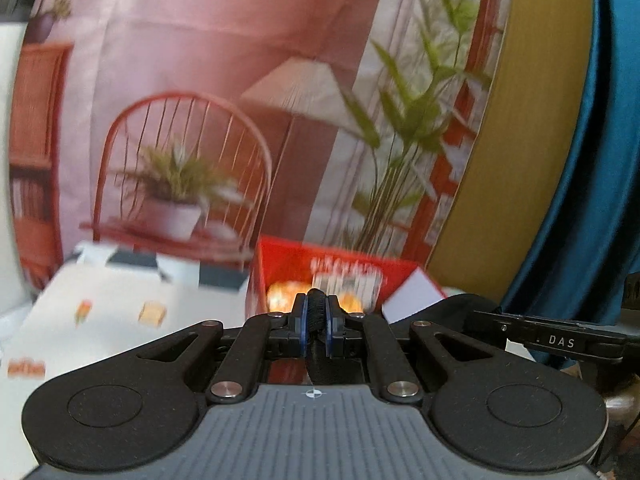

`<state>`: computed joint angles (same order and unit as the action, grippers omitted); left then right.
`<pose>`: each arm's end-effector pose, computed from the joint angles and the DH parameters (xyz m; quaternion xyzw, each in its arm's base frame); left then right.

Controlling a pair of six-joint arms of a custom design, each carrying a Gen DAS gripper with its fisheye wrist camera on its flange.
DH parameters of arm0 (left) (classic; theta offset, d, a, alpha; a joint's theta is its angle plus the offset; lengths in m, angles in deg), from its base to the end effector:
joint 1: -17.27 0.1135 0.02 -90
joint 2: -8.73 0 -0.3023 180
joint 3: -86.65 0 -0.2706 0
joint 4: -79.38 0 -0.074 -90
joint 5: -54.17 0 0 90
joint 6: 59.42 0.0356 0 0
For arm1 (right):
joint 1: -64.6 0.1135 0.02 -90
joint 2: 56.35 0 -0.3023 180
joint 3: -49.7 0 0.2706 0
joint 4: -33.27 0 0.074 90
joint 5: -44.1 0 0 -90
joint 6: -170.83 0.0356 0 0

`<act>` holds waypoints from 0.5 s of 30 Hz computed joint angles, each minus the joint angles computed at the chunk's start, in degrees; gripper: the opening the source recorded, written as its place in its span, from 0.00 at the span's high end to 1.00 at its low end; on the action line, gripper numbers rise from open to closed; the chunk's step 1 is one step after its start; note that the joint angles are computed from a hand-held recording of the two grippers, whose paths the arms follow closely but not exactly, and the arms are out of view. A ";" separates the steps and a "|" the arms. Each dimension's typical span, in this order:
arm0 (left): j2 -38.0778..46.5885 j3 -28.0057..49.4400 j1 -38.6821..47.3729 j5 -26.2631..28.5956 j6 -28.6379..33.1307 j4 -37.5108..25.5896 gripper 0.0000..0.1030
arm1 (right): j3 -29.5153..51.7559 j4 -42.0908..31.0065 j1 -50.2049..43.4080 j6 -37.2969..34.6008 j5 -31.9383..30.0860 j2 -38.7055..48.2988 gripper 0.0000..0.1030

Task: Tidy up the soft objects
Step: 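Lift the black strapped item with both tools and carry it over the box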

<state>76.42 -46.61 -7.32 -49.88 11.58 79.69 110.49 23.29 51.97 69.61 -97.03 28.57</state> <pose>0.2396 -0.1001 0.2582 -0.0297 0.8186 -0.1163 0.5617 0.3183 -0.0429 0.2500 -0.1924 0.7993 0.2856 0.4924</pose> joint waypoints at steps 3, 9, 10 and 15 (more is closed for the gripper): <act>4.43 4.32 -0.20 -0.97 1.49 1.35 0.91 | 3.78 1.86 1.23 1.17 2.13 2.31 0.90; 14.79 13.21 0.17 -1.95 3.65 2.88 0.91 | 12.07 3.28 3.34 1.50 7.48 8.76 0.90; 16.86 14.94 0.19 -2.16 3.66 2.95 0.91 | 13.12 3.64 3.62 1.17 8.44 9.84 0.90; 25.24 21.94 1.40 -1.42 3.36 2.37 0.91 | 19.10 4.49 5.08 -0.10 13.41 16.32 0.90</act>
